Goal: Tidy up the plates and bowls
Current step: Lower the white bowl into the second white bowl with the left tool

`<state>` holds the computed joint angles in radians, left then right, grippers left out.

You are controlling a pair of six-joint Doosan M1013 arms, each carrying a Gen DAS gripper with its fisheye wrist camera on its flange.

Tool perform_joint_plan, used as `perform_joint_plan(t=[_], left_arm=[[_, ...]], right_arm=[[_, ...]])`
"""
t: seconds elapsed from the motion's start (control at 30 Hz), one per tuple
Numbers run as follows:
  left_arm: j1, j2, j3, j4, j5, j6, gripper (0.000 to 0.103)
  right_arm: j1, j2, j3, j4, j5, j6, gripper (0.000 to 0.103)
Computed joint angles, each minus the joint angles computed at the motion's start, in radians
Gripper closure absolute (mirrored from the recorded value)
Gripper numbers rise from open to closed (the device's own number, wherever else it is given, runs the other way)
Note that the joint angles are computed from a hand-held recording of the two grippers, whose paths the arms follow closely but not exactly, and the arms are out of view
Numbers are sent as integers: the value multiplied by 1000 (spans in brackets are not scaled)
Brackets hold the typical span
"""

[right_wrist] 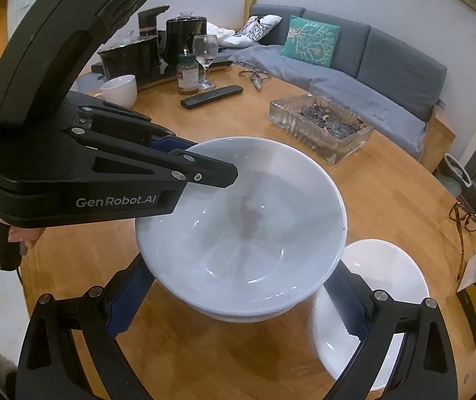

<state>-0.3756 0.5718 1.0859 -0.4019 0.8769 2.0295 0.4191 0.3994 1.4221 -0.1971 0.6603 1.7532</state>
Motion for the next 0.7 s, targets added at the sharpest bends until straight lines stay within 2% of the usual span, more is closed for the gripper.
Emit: perform_joint_plan(t=[0.3, 0.5, 0.7], left_arm=[[-5, -6, 8, 18, -16, -6, 91], [-2, -5, 7, 7, -12, -3, 91], [5, -13, 10, -22, -25, 4, 91]], right_arm=[[-7, -3, 6, 32, 3, -7, 8], [-3, -6, 9, 8, 1, 6, 8], [3, -29, 31, -38, -34, 26, 10]])
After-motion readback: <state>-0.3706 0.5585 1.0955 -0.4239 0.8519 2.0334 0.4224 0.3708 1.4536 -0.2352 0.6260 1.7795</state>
